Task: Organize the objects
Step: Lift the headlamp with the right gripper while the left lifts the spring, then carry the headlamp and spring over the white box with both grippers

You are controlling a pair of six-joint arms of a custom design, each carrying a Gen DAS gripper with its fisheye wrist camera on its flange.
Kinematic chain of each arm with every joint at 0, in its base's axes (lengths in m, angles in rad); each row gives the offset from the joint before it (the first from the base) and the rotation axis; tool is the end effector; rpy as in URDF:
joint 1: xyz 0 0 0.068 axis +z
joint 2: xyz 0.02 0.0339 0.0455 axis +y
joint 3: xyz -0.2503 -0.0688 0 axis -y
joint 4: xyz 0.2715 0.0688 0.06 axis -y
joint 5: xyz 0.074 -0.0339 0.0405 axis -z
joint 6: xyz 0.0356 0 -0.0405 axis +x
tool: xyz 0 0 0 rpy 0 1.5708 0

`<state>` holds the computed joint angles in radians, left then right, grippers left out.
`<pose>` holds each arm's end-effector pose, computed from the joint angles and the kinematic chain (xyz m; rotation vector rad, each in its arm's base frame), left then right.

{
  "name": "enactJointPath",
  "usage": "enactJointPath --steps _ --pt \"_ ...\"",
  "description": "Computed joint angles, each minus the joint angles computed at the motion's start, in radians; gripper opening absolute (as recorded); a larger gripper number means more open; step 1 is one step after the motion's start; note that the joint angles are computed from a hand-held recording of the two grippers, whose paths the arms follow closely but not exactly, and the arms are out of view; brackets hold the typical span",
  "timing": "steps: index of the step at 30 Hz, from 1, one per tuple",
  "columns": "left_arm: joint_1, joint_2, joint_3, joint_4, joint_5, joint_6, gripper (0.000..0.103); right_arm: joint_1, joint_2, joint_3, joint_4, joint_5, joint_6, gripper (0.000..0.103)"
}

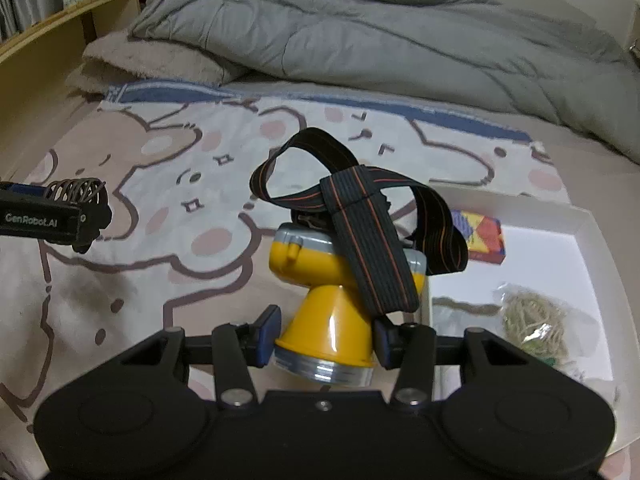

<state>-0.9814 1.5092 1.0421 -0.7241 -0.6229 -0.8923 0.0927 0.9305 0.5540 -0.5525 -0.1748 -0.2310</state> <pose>0.1908 -0.2479 0.1991 -0.0418 2.4270 0.0870 0.2088 0.0256 0.1828 -0.4720 2.4415 0.1602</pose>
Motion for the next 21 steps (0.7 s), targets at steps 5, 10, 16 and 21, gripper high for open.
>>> enactJointPath --steps 5,10,16,21 --pt "-0.040 -0.015 0.021 -0.014 -0.043 -0.020 0.093 -0.020 -0.059 0.002 0.003 -0.025 -0.001 0.048" --pt "-0.069 -0.007 0.049 -0.042 -0.086 -0.038 0.093 -0.042 -0.106 0.007 0.005 -0.051 0.007 0.048" --pt "-0.090 -0.002 0.073 -0.049 -0.112 -0.064 0.093 -0.041 -0.151 -0.004 0.034 -0.049 0.010 0.048" --pt "-0.104 0.027 0.103 -0.043 -0.130 -0.064 0.093 -0.047 -0.173 -0.004 0.039 -0.059 0.011 0.048"
